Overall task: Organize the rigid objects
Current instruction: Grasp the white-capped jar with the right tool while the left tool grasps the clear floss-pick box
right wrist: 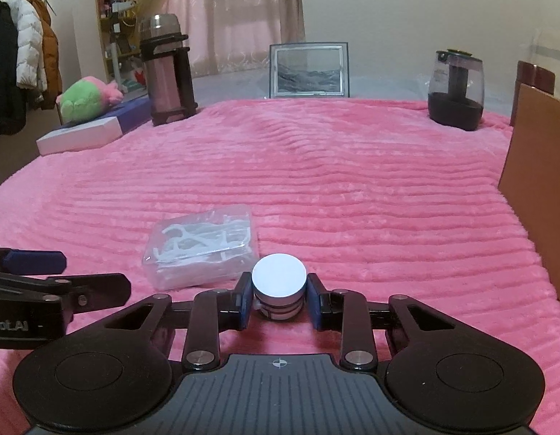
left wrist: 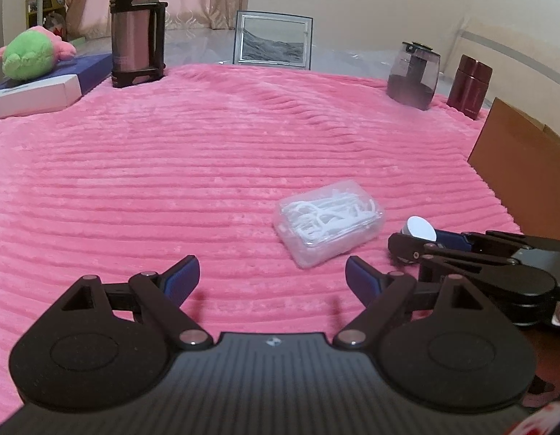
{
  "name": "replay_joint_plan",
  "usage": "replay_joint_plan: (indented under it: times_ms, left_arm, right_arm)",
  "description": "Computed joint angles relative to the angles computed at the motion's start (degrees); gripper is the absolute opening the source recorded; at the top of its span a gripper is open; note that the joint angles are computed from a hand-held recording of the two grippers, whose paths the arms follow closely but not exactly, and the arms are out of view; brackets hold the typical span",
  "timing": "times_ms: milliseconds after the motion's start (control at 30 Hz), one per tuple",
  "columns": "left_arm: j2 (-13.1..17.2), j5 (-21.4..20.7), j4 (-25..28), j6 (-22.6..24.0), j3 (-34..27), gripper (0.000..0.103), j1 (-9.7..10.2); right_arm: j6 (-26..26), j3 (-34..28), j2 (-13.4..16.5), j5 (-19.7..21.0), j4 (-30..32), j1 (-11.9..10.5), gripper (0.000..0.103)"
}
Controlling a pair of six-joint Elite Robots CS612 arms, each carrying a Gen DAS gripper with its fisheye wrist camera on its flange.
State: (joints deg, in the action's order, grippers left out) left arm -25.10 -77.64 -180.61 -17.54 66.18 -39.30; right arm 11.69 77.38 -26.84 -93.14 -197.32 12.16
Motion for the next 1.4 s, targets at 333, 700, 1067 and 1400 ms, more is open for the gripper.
replay_joint_plan:
  times_ms: [333,700,1067,1400]
  left_arm:
    - [3.1,0.3,1.4,-2.4,-6.3,0.094,-1.12]
    - [7.6,8.2,9.3,-7.9,-15.9,0.095,-2.97]
    - [10.2,13.9,14.0,-9.7,-20.5,0.094,-3.49]
    - [7.9,11.7,9.9,-7.0,-15.2,0.086,-3.1]
  right_arm:
    - [1.3,4.2,-2.3,-2.6,-3.1,-1.4,0.027]
    - [1.6,5.5,-2.5,-2.7,-3.4,-2.6,0.027]
    - [2.5,5.9,-2.6,-2.3,-3.5,-3.1,0.027]
    - [2.4,7.0,-3.3,-1.6,-4.0,-3.1,0.027]
